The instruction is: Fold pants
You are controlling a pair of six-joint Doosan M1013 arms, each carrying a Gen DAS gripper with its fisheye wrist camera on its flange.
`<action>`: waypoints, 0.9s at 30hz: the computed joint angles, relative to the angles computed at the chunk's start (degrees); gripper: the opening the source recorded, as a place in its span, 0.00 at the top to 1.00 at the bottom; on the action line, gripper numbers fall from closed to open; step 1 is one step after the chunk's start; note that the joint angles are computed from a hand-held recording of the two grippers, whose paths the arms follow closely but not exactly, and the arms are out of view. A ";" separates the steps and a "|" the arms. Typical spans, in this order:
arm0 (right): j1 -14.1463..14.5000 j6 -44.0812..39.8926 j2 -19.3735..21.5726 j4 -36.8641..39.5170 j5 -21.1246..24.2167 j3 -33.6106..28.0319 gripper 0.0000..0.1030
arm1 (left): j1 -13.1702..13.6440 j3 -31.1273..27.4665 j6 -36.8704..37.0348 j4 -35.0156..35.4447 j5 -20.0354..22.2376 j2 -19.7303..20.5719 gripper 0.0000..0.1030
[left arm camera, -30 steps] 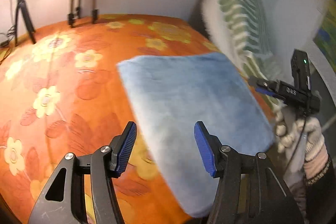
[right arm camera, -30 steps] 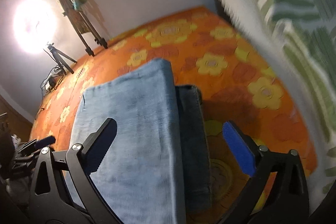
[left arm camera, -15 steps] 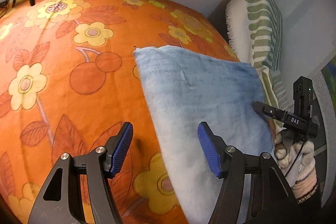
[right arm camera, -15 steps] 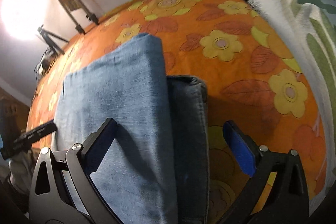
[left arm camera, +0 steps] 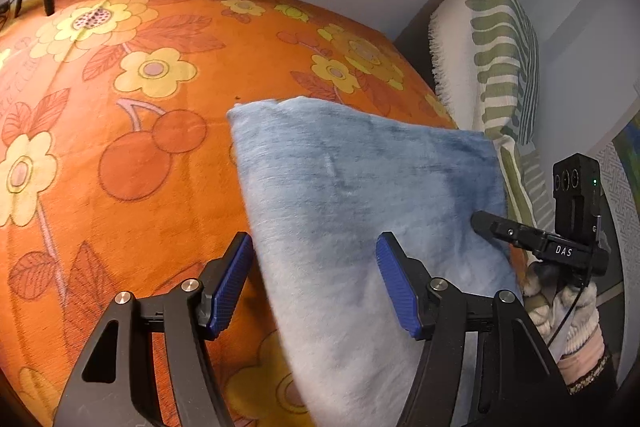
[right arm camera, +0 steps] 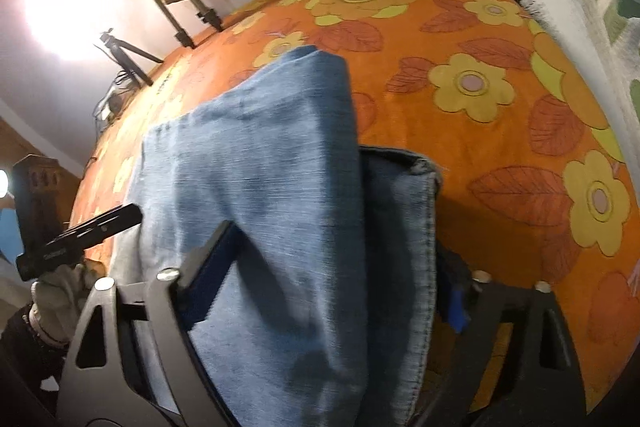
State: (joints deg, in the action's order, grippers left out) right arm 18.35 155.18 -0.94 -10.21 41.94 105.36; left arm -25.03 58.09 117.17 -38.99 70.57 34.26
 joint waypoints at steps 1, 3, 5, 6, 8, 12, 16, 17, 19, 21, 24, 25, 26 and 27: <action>-0.22 -0.57 -0.18 1.11 -1.40 0.36 0.33 | -0.14 0.22 0.49 -0.17 -0.41 -0.10 0.40; -0.35 0.36 -0.34 2.17 -3.62 0.98 0.37 | -0.53 0.45 1.37 -0.02 -0.79 -0.21 0.44; 0.40 2.85 0.02 -0.07 -2.90 0.54 0.42 | -0.88 0.68 2.08 0.14 -1.28 -0.36 0.54; 0.65 3.69 0.16 -0.83 -2.52 0.33 0.45 | -1.04 0.71 2.20 0.17 -1.52 -0.38 0.61; 1.25 5.77 0.42 -2.58 -1.64 -0.17 0.50 | -1.23 0.66 2.33 0.00 -1.70 -0.40 0.70; 2.46 7.82 1.13 -5.84 2.28 -2.17 0.66 | -1.37 1.32 1.85 0.05 -3.43 -0.99 0.77; 2.99 11.97 0.98 -7.75 3.37 -2.55 0.74 | -1.48 2.67 3.33 -0.06 -5.76 -2.05 0.80; 3.22 12.73 1.00 -8.38 3.83 -2.78 0.74 | -1.52 2.91 3.69 -0.06 -6.20 -2.27 0.81; 3.76 13.39 1.11 -9.71 4.92 -3.38 0.76 | -1.52 3.28 4.22 -0.35 -6.93 -2.66 0.82; 4.27 14.22 1.05 -11.03 5.60 -3.87 0.78 | -1.49 3.44 4.37 -0.67 -7.34 -2.85 0.83; 4.85 15.27 0.82 -12.53 6.06 -4.47 0.79 | -1.39 3.62 4.77 -1.37 -7.65 -3.10 0.84; 5.01 15.70 0.69 -12.91 6.08 -4.61 0.79 | -1.37 3.72 5.09 -1.66 -7.76 -3.25 0.84; 5.22 16.21 0.54 -13.38 6.10 -4.79 0.80 | -1.33 3.75 5.30 -1.95 -7.81 -3.33 0.84; 5.42 16.58 0.43 -13.81 6.26 -4.98 0.80 | -1.26 3.68 5.47 -2.28 -7.72 -3.39 0.84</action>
